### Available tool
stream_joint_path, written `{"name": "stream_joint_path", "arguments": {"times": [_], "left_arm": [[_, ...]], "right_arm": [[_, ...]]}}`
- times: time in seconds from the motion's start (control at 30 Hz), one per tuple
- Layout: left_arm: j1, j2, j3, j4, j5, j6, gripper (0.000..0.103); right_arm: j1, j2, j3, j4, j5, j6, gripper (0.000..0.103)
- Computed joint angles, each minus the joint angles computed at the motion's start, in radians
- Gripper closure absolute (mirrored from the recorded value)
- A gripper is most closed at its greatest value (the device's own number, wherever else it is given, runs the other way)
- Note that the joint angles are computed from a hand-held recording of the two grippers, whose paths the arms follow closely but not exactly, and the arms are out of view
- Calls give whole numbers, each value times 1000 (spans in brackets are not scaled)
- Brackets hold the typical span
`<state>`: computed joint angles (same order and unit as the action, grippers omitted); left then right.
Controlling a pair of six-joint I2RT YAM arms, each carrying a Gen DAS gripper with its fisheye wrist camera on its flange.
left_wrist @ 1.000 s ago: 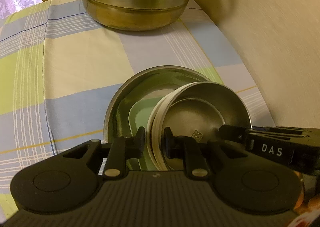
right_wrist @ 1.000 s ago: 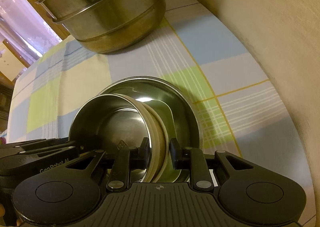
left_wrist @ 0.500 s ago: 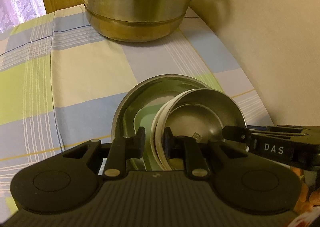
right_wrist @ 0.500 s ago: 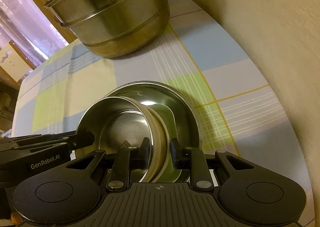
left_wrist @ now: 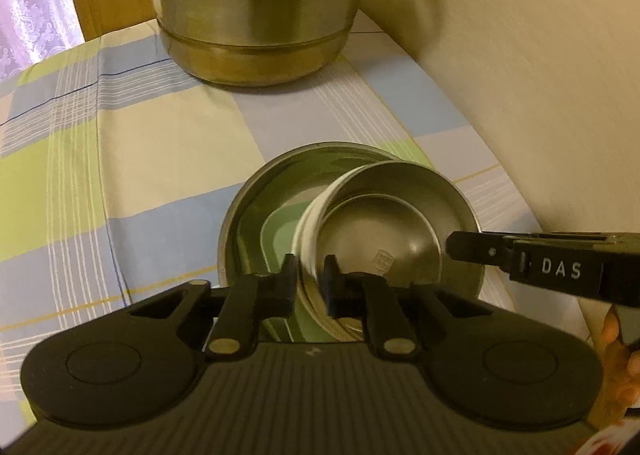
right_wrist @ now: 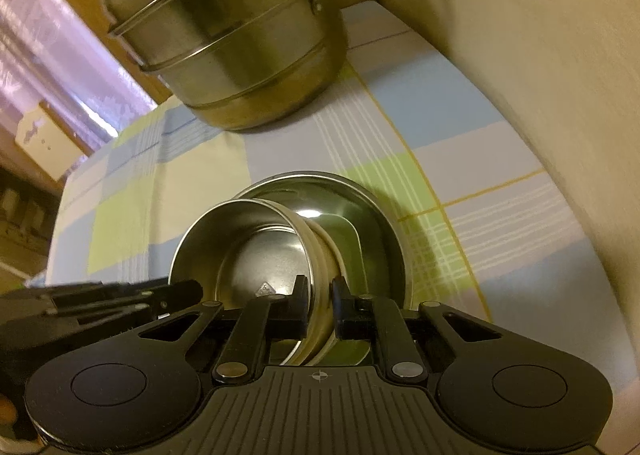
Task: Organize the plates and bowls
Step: 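Lower the bowl stack with both grippers onto the green square dish, then open both grippers to release the bowl stack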
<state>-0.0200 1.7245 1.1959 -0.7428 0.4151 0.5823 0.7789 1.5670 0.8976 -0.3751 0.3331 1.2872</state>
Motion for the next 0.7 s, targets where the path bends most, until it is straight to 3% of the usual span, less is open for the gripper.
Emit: {"name": "stream_joint_path", "arguments": {"times": [0.43, 0.7], "left_arm": [[-12, -16, -7, 22, -5, -11, 93], [-10, 3, 7, 10, -8, -18, 93]], "right_arm": [[-72, -89, -112, 104, -123, 180, 91], [-79, -89, -97, 86, -123, 152, 90]]}}
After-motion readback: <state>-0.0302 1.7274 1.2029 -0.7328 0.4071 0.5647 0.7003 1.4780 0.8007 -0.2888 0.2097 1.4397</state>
